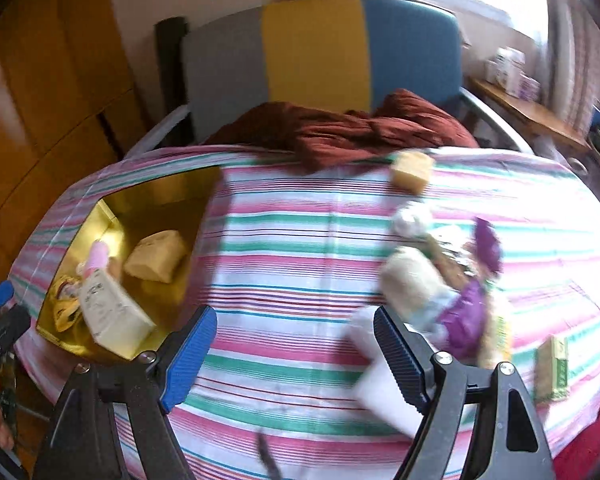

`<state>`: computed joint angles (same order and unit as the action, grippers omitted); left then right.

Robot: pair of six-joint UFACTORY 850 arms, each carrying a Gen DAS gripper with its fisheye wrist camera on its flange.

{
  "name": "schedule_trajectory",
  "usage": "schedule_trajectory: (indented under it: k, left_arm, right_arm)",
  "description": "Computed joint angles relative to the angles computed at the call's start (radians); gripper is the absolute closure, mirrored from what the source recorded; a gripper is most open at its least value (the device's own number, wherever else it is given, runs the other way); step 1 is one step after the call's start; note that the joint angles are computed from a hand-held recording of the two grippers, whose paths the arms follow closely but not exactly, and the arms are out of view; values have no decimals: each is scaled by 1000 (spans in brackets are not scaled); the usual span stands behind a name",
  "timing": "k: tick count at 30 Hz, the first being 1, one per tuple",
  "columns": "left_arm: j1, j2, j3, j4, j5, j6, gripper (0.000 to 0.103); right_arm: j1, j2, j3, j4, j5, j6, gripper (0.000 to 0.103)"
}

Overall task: Organize objects
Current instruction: 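Reach to the WEIDAN snack bag and grasp it with the right tool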

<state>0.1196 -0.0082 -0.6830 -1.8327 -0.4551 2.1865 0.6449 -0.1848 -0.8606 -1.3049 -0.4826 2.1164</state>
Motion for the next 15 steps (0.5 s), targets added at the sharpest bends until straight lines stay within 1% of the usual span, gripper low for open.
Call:
schedule_trajectory:
  k: [5,11,13,15]
  left_arm:
    - [-45,6,3,68,-20,-34,16]
    - [-118,0,0,164,-37,-93,16]
    - [-146,-8,-6,205,-41,-123,16]
    - [-174,-21,-13,246,-47,-154,16]
  right_arm:
    - [-42,116,114,35,-54,52,21]
    - [-100,262,246,119,-104,95,21]
    - [-115,300,279,142,-114,110,21]
    - [-132,333,310,158,-103,130,21]
